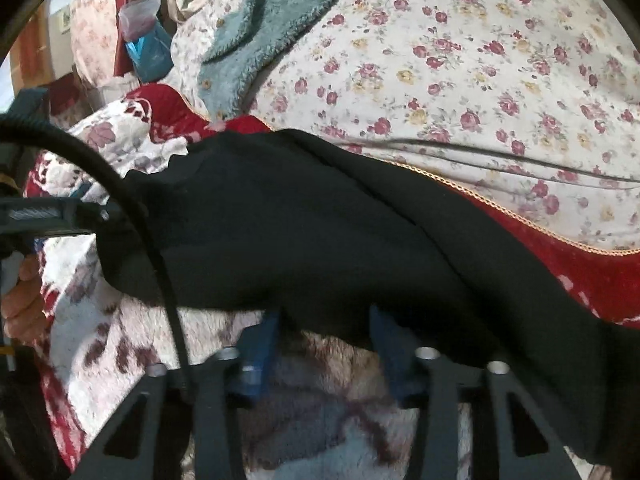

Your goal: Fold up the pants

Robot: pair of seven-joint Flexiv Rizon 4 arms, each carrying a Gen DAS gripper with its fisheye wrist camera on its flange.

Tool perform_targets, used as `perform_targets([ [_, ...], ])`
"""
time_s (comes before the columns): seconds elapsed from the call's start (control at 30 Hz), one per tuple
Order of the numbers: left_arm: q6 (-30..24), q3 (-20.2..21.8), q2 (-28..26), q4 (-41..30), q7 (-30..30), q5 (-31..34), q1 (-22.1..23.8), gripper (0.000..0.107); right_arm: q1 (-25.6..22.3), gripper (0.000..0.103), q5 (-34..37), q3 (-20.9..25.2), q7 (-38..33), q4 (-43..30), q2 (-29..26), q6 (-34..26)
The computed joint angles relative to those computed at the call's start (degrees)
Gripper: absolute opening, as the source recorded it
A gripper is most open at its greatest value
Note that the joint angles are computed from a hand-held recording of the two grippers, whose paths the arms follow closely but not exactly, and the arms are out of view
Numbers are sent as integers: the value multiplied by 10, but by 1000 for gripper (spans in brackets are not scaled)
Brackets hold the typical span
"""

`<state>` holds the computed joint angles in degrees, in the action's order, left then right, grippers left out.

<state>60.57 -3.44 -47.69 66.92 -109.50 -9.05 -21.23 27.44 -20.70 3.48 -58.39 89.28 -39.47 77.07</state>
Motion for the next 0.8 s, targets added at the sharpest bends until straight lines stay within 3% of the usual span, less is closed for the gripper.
perform_targets([
  [0.13,6,4,10,9,8,9,-4,14,-5,18,6,8,-5,8,3,24],
  [0.33,28,-15,48,53,50,1,16,13,-26,12,45,55,-22,22,20,35],
  [0.4,36,-21,69,81,64,-9,28,13,-32,11,57,77,-37,28,27,35],
  [0.43,43,-31,83,102,76,-19,39,13,-39,6,59,93,-42,28,28,37],
  [0.5,51,-45,107,138,100,-39,57,13,-62,2,102,153,-89,15,22,40],
  [0.57,54,-33,130,170,104,-38,56,12,-37,2,95,147,-95,8,23,32],
  [0.63,66,14,148,189,76,1,31,7,-28,2,103,167,-116,-11,11,24],
  [0.7,67,41,156,200,46,25,22,4,-2,2,107,150,-113,-18,6,34],
  [0.73,62,46,159,205,37,31,24,4,17,2,97,129,-94,-15,6,44],
  [0.8,61,43,161,213,39,41,32,4,18,2,112,132,-92,-18,4,46],
])
